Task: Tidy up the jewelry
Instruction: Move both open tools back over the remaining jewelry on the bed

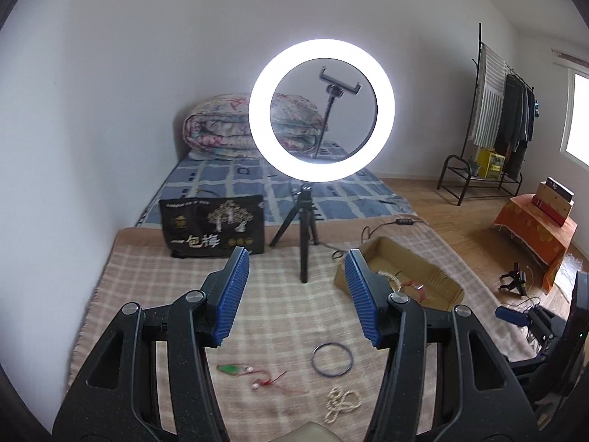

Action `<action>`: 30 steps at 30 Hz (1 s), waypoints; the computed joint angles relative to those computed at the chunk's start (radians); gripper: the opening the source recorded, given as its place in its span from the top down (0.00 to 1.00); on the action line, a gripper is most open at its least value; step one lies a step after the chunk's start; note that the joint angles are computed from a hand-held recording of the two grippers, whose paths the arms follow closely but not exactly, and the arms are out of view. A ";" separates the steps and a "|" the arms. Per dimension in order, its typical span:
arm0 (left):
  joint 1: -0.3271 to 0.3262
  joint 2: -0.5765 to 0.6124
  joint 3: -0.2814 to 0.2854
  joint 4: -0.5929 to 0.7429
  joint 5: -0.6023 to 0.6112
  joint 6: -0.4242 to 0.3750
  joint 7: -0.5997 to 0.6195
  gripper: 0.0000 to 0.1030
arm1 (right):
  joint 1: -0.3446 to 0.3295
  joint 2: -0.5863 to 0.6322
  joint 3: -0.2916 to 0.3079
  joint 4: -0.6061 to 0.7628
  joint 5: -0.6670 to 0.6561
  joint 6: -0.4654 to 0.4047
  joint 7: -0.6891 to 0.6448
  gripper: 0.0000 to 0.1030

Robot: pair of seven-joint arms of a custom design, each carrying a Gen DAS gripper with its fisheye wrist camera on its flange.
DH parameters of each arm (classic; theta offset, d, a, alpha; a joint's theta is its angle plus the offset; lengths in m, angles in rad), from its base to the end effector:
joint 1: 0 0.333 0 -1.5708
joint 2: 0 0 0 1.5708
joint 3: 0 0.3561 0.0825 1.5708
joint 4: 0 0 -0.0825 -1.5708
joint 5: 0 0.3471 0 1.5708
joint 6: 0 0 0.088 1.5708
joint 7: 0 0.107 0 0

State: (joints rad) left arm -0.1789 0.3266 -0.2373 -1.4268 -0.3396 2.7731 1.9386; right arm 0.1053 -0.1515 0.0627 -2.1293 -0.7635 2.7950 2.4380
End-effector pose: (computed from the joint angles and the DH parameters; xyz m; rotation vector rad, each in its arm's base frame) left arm 0.6436 -0.2307 0.6822 -1.2395 2.0416 -1.2713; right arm 0.4995 0.1196 0.6145 -1.6211 1.7538 -0.9289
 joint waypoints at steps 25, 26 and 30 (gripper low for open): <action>0.128 0.058 0.010 -0.183 -0.134 -0.044 0.095 0.46 | 0.129 0.205 -0.012 0.067 0.262 0.018 -0.260 0.23; 0.132 0.066 0.003 -0.180 -0.137 -0.056 0.106 0.46 | 0.131 0.216 -0.012 0.071 0.286 0.017 -0.283 0.23; 0.122 0.090 -0.004 -0.185 -0.115 -0.088 0.147 0.46 | 0.136 0.245 -0.011 0.085 0.361 0.011 -0.351 0.23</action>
State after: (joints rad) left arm -0.0572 0.4161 -0.2414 -1.6118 -0.4550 2.6851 2.0853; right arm 0.2409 0.0939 0.0516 -2.0442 -0.4027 2.8056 2.0870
